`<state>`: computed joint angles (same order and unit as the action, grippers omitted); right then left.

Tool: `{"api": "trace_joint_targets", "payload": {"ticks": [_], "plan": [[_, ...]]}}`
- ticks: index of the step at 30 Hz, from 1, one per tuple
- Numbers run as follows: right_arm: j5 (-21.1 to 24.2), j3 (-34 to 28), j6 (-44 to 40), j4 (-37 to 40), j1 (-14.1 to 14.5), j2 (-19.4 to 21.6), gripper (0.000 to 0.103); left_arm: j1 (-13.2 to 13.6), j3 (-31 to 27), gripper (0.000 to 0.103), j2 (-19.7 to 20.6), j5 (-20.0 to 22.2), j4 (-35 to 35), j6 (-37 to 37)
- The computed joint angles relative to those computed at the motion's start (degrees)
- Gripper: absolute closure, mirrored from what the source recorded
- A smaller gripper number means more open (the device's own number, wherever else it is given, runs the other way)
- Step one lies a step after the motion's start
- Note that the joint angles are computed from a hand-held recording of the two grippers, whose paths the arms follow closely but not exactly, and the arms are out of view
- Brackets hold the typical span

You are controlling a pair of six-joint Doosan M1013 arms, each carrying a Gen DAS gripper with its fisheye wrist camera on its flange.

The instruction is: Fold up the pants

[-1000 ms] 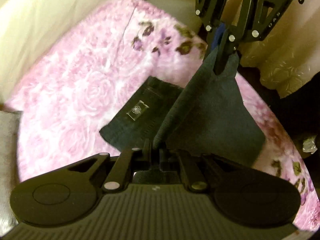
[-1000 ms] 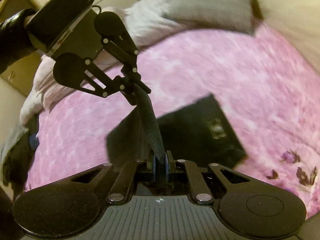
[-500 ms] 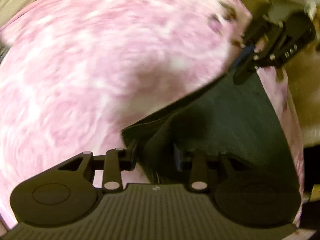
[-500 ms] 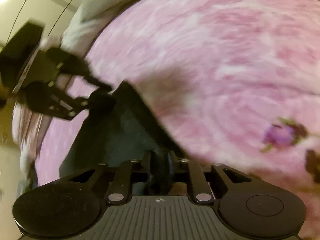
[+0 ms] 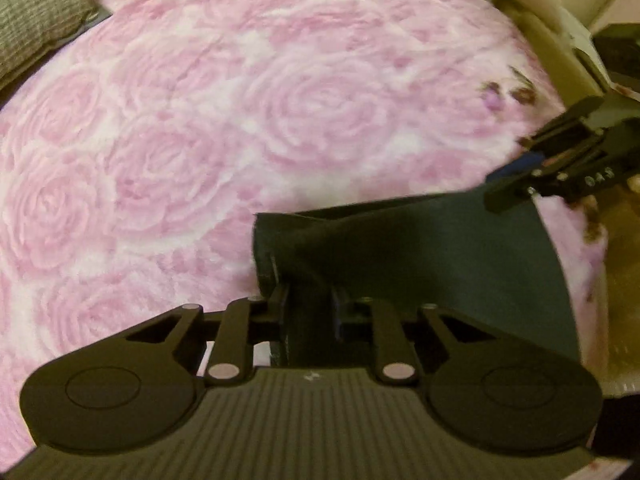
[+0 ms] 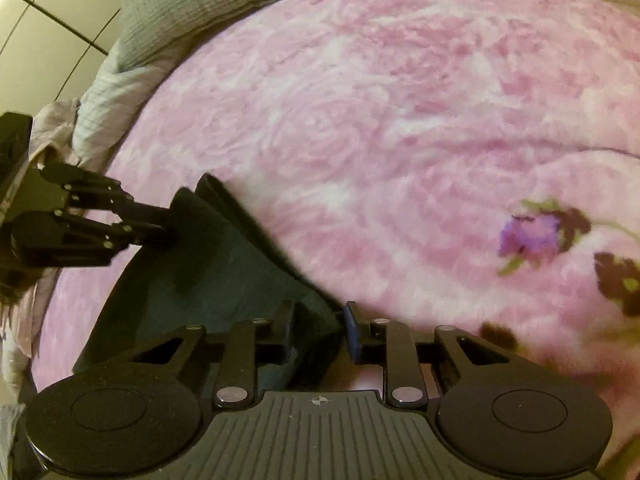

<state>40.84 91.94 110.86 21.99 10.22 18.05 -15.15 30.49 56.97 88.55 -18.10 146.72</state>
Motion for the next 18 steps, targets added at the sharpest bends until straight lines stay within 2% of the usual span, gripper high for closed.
{"api": "trace_joint_targets", "payload": {"ticks": [4, 8, 13, 18], "plan": [[2.15, -1.2, -1.98, -1.34, -0.12, -0.12, 0.078, 0.55, 1.87, 0.086, -1.31, -1.63, -0.52, -2.27], [7.46, -3.8, 1.0, -5.51, 0.66, 0.19, 0.073, 1.04, 5.24, 0.086, -4.23, -4.68, 2.12, -5.13], [13.7, -7.04, 3.94, -10.32, 2.22, 1.12, 0.071, 2.38, 11.46, 0.086, -9.18, -7.68, 3.5, -7.93], [15.46, -7.97, 5.73, -13.29, 4.45, 0.53, 0.069, 4.39, 19.85, 0.086, -15.39, -12.44, 2.45, -11.54]]}}
